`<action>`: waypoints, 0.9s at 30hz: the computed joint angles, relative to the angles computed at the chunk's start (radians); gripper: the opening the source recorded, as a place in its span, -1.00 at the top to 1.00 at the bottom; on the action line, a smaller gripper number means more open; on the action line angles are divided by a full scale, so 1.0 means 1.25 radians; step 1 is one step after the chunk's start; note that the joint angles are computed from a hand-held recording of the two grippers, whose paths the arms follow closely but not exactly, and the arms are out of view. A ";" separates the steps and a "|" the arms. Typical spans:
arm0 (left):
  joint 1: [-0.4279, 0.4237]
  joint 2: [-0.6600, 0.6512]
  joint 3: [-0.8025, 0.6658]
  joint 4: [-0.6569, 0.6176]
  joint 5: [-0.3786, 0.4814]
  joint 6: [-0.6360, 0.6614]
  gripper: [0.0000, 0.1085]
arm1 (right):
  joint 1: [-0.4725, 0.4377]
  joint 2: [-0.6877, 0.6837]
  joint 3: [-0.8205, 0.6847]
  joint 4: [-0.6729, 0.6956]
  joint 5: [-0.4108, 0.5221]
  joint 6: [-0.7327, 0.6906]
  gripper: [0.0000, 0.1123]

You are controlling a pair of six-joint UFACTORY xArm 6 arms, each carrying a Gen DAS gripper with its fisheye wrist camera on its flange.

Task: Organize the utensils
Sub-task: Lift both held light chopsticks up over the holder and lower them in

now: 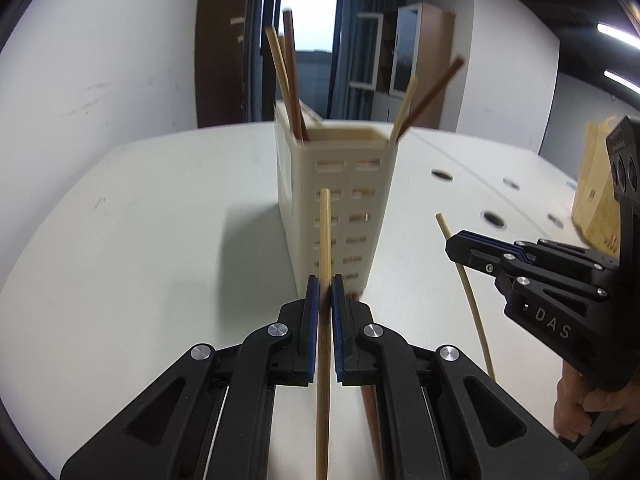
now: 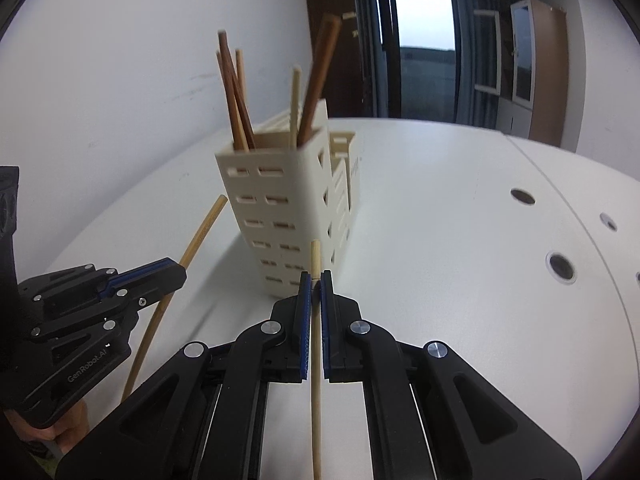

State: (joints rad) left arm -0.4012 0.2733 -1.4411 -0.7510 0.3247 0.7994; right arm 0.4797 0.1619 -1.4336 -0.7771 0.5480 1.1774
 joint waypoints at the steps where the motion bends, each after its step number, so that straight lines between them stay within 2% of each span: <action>1: -0.003 -0.005 0.002 -0.011 -0.014 0.009 0.89 | 0.006 0.001 -0.011 -0.025 0.020 0.014 0.90; 3: -0.006 -0.014 0.007 -0.004 -0.038 0.002 0.89 | 0.017 0.002 -0.027 -0.081 0.057 0.046 0.90; 5: -0.009 -0.021 0.003 -0.035 -0.043 0.028 0.89 | 0.012 -0.003 -0.025 -0.094 0.030 0.055 0.90; 9: -0.019 -0.035 0.000 -0.120 -0.069 0.104 0.89 | 0.009 -0.010 -0.031 -0.154 0.023 0.094 0.90; 12: -0.023 -0.041 -0.016 -0.179 -0.075 0.150 0.89 | 0.002 -0.014 -0.037 -0.165 0.005 0.097 0.90; 15: -0.025 -0.046 -0.033 -0.224 -0.077 0.186 0.89 | 0.016 -0.004 -0.075 -0.175 0.041 0.074 0.90; 18: -0.030 -0.043 -0.059 -0.258 -0.079 0.210 0.89 | 0.026 -0.001 -0.092 -0.186 0.046 0.067 0.90; 21: -0.030 -0.037 -0.084 -0.267 -0.073 0.203 0.89 | 0.024 0.003 -0.107 -0.200 0.038 0.070 0.90; 27: -0.043 -0.027 -0.126 -0.359 -0.081 0.281 0.89 | 0.010 0.000 -0.125 -0.247 0.005 0.108 0.90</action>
